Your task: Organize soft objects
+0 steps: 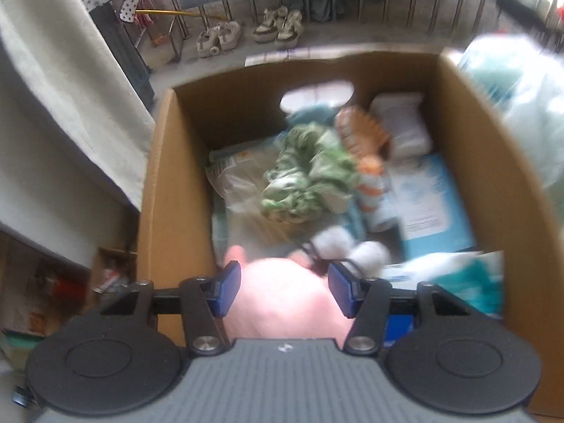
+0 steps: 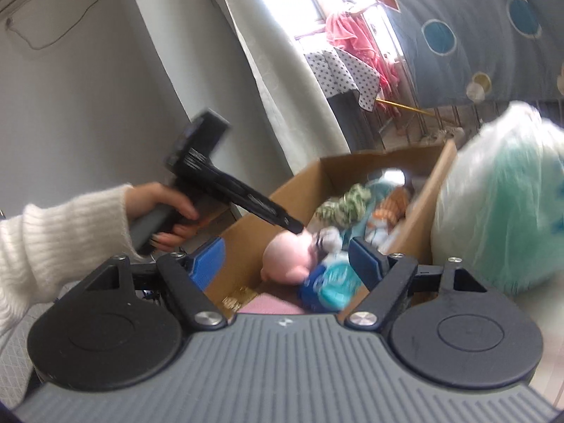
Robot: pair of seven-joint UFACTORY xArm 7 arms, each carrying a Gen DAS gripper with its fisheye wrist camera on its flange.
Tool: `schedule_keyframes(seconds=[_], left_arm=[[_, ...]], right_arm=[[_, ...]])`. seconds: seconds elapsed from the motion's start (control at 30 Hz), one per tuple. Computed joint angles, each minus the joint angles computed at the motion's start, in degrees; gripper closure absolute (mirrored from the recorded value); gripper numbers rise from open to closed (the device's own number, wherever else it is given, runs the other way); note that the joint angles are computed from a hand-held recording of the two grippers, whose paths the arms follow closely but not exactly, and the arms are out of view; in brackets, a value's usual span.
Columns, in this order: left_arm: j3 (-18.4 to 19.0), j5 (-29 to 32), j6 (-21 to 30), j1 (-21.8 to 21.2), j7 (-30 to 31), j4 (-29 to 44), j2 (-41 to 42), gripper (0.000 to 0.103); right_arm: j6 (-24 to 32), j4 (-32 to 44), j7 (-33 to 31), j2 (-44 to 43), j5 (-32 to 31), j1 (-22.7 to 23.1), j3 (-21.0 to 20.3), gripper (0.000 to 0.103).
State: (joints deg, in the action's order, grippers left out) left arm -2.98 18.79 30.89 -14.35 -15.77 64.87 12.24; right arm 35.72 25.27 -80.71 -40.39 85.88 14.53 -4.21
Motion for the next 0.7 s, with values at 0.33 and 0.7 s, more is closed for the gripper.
schedule_keyframes(seconds=[0.33,0.7], left_arm=[[-2.35,5.21,4.15,-0.97,27.74,-1.54,0.21,0.049],[-2.05,4.45,6.60,-2.06,32.21,-3.04,-3.06,0.046]], right_arm=[[-1.42,8.13,1.26,12.22,-3.46,1.12,1.25,0.027],[-4.56,8.96,-4.57,16.39,1.25,0.63,4.05,0.027]])
